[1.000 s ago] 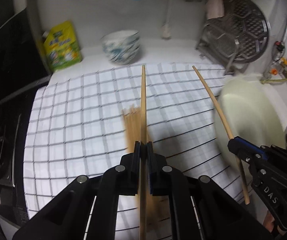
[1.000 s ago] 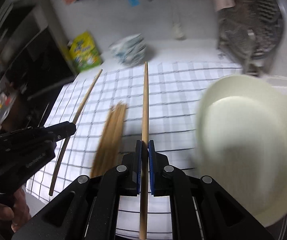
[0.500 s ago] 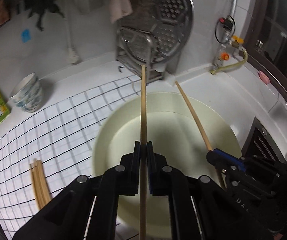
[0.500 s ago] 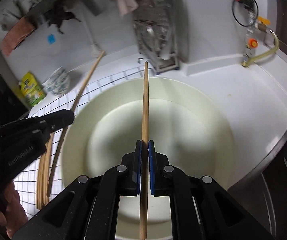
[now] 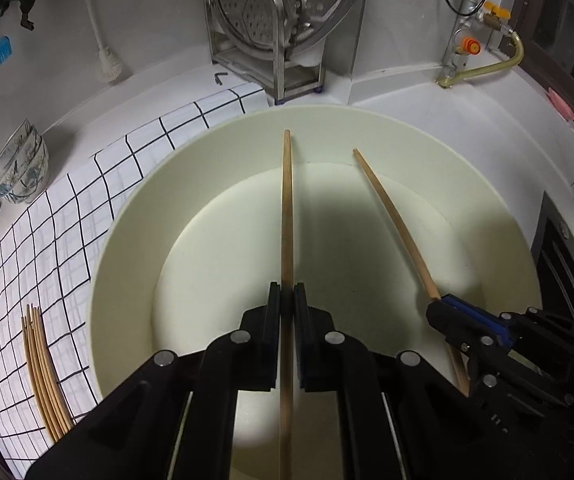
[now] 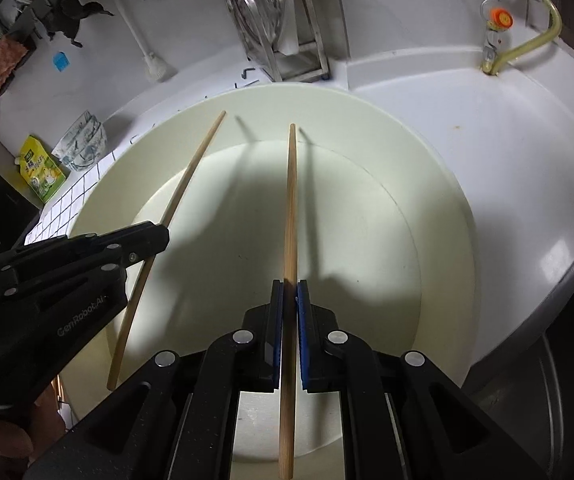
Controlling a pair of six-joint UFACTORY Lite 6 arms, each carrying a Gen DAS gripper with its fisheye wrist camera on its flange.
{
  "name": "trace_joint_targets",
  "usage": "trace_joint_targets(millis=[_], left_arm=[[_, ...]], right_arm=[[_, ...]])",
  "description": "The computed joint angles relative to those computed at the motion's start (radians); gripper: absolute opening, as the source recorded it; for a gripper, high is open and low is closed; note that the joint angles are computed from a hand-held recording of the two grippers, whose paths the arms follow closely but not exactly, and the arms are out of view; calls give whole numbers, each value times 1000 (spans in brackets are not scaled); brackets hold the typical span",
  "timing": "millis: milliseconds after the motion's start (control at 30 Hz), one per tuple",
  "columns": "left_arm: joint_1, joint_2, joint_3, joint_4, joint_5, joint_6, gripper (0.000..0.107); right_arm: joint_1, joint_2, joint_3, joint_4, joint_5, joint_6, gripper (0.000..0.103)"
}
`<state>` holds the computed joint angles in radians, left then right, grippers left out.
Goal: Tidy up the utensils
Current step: 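Open the right tool over the basin while the left tool releases its chopstick, then move both open tools back over the chopstick bundle on the cloth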
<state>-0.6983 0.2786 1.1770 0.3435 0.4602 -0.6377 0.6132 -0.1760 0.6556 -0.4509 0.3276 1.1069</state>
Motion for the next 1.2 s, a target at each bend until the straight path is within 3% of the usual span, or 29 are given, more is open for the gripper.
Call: trace_joint_targets(millis=[133, 233, 267, 300, 533, 633, 900, 967, 1200], left_arm=[[0, -4, -1, 34, 18, -46, 10], [4, -35, -12, 81, 27, -97, 39], [2, -49, -19, 109, 29, -129, 55], [0, -68, -28, 138, 29, -162, 61], [-1, -191, -66, 194, 79, -219, 62], [-5, -256, -90, 220, 105, -237, 70], [40, -488, -188, 235, 149, -208, 90], [75, -547, -211, 209, 155, -163, 92], [305, -756, -322, 23, 160, 120, 97]], right_arm=[[1, -16, -6, -30, 11, 23, 8], [14, -58, -15, -96, 38, 82, 14], [17, -72, -14, -108, 47, 89, 14], [19, -84, -14, -114, 54, 92, 14], [51, -153, -7, -107, 113, 92, 24], [89, -178, 6, -129, 150, 129, 26], [279, -169, 135, -253, 322, 302, 47], [325, -146, 174, -276, 354, 334, 55], [471, 18, 344, -319, 408, 424, 62]])
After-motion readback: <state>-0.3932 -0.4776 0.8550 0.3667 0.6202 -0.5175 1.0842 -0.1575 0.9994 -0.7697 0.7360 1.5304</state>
